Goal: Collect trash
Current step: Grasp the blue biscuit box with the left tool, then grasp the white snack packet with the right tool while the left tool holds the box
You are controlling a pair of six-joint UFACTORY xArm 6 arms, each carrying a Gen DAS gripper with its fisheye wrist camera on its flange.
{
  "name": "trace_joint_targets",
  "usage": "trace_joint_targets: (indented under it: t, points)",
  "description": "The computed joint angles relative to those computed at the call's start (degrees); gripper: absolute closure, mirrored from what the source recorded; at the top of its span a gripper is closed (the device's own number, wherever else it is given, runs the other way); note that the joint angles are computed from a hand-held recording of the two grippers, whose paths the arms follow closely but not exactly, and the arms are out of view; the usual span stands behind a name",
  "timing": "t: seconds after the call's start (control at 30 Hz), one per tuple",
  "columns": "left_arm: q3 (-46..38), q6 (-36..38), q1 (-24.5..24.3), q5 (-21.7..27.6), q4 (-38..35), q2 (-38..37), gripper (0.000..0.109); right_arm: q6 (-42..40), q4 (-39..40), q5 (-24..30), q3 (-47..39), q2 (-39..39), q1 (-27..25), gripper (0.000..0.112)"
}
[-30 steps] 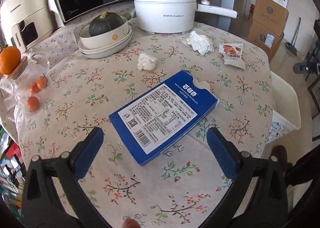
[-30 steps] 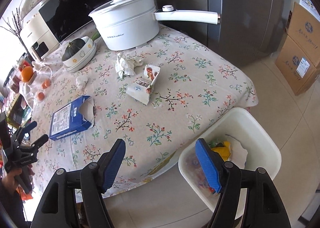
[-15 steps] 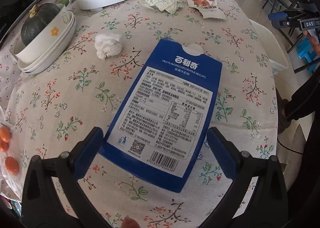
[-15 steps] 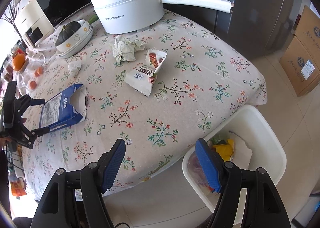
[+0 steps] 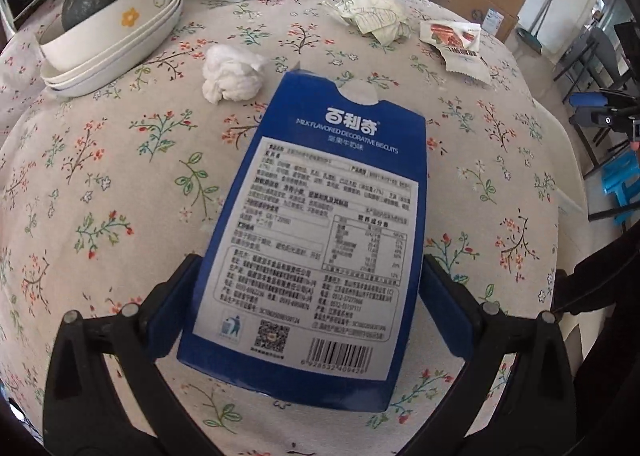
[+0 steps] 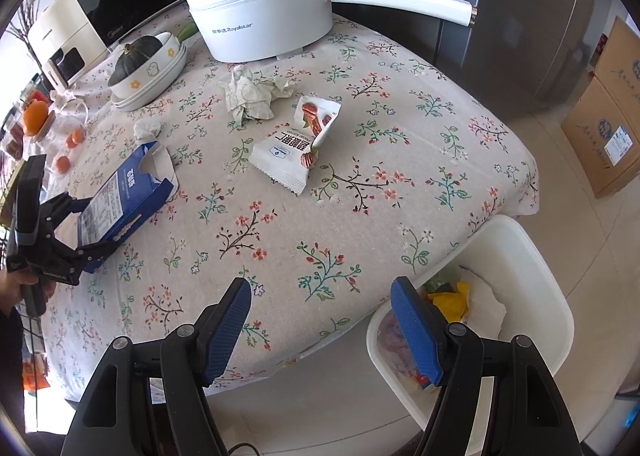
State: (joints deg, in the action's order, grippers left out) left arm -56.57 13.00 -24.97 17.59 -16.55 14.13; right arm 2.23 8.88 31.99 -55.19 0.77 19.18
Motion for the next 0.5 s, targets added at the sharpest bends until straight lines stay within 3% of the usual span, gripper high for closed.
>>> trace_joint_targets:
  t: [0.17,0.3,0.5]
  points:
    - [6.35,-18.68,-1.08,-6.49,11.82,-3.48,0.011,0.08,0.24,-0.61,1.05,-1.48,-0.37,0.038]
    - [9.93,-37.78,-1.35,-8.28,28.70,-7.44,0.013,0.11,0.69,-0.80,1.30,-1.92,-0.78,0.038]
    - [12.91,-55.44,-2.68,-5.21,34.12,-13.31,0.014,2.72,1.40,-1.30,-0.77,0.66,-1.40,0.038]
